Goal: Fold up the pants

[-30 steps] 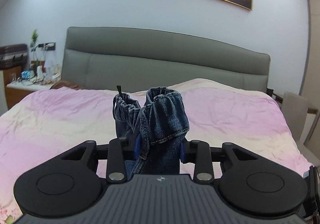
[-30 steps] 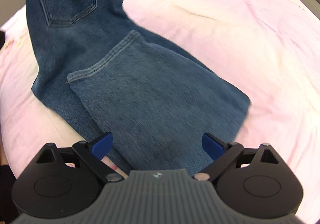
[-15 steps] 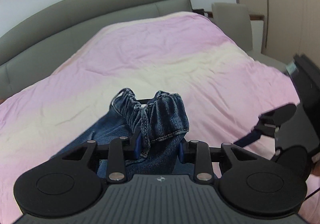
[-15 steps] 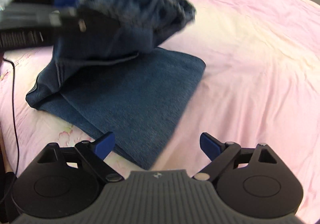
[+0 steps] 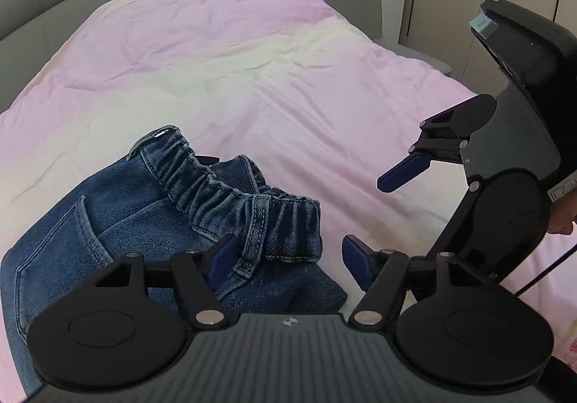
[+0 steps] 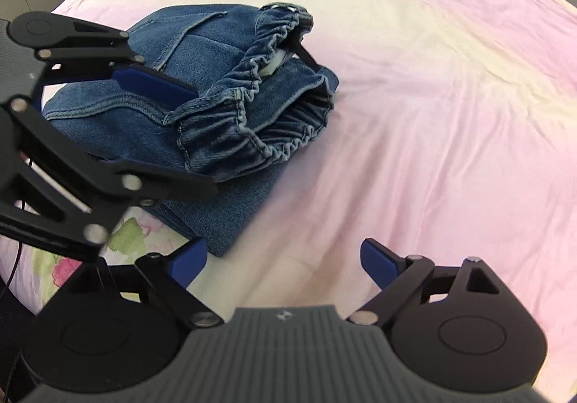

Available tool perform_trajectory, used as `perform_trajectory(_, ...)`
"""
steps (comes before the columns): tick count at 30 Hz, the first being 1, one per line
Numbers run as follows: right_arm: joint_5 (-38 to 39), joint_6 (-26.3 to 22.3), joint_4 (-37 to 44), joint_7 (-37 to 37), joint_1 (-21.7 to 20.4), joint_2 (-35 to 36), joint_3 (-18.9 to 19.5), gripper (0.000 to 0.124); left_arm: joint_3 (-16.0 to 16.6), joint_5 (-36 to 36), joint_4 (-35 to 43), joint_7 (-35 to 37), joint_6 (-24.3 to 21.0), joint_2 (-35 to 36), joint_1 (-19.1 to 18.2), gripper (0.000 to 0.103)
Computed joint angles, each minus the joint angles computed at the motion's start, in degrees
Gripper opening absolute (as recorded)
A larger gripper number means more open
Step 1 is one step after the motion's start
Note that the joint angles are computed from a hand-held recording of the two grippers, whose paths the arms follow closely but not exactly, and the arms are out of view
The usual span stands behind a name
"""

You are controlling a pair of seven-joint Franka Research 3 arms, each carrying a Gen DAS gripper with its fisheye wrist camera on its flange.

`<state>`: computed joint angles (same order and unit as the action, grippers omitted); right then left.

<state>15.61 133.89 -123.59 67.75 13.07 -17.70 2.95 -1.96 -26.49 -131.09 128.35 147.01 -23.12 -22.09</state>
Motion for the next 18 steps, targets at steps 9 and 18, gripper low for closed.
perform_trajectory(9,5.4,-1.7,6.9,2.1,1.3,2.4,-0.4,0.075,2.7,11.7,-8.5,2.2,1.5,-9.9,6.8,0.084)
perform_trajectory(18,6.4,-0.8,20.2,15.1,2.3,16.2,1.1,0.065,7.1,19.3,-15.4,-1.6,-1.4,-14.4,13.3,0.085)
